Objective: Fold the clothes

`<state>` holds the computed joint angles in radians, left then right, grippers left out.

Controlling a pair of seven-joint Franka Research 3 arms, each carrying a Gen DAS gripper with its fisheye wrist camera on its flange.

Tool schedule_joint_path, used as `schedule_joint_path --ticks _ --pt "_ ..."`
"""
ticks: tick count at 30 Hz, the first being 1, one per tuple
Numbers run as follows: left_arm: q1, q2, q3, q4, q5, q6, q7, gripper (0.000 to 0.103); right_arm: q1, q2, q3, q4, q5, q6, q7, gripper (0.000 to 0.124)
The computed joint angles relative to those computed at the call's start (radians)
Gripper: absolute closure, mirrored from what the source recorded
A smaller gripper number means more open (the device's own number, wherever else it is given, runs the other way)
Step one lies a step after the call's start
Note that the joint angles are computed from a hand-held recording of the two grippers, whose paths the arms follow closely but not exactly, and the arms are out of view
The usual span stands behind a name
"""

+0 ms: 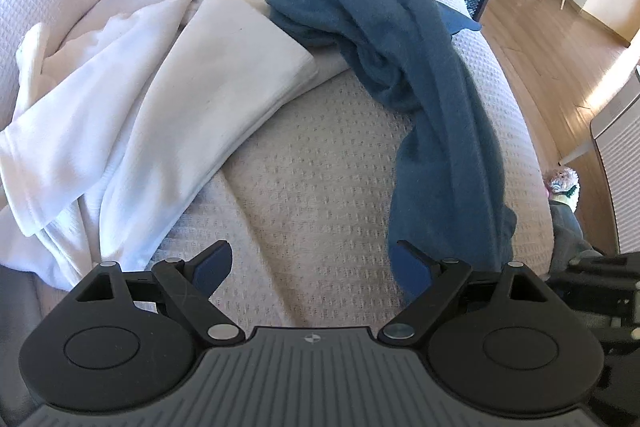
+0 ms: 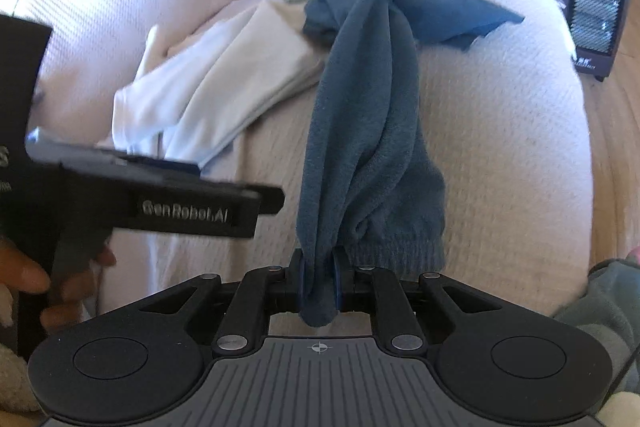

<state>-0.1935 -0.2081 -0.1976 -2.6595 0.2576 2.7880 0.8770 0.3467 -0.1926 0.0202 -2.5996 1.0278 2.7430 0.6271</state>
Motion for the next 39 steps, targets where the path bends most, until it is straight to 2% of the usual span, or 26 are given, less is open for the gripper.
schedule_joint_path --ticks 6,11,16,20,22,25,31,37,39 --pt "0.008 0.011 -0.01 -0.002 0.037 0.041 -0.017 0.015 -0.01 -0.003 -0.004 -0.009 0.008 0.006 0.028 0.105" --pt "0.015 0.008 -0.016 -0.008 0.07 0.062 -0.042 0.014 -0.009 -0.023 -0.002 -0.031 0.002 0.054 0.057 0.098" --pt "0.004 0.005 -0.005 -0.011 0.058 0.089 -0.018 0.013 0.003 -0.045 -0.009 -0.052 0.008 0.108 0.067 0.092" --pt "-0.008 0.005 0.003 -0.012 0.035 0.107 0.016 0.013 0.01 -0.057 -0.021 -0.067 0.019 0.141 0.076 0.08" --pt "-0.015 0.007 0.003 -0.011 0.025 0.114 0.031 0.012 0.008 -0.059 -0.021 -0.073 0.004 0.158 0.096 0.08" --pt "-0.022 0.011 0.003 -0.007 0.011 0.114 0.051 0.011 0.018 -0.072 -0.031 -0.084 0.007 0.178 0.102 0.078" --pt "-0.017 0.019 -0.001 -0.003 0.006 0.113 0.062 0.01 0.045 -0.102 -0.048 -0.11 -0.003 0.237 0.12 0.068" --pt "0.002 0.026 -0.014 0.004 0.045 0.105 0.029 0.009 0.049 -0.102 -0.063 -0.114 -0.033 0.244 0.169 0.063" --pt "0.007 0.028 -0.017 0.005 0.056 0.1 0.014 0.008 0.058 -0.107 -0.07 -0.117 -0.028 0.25 0.164 0.057"
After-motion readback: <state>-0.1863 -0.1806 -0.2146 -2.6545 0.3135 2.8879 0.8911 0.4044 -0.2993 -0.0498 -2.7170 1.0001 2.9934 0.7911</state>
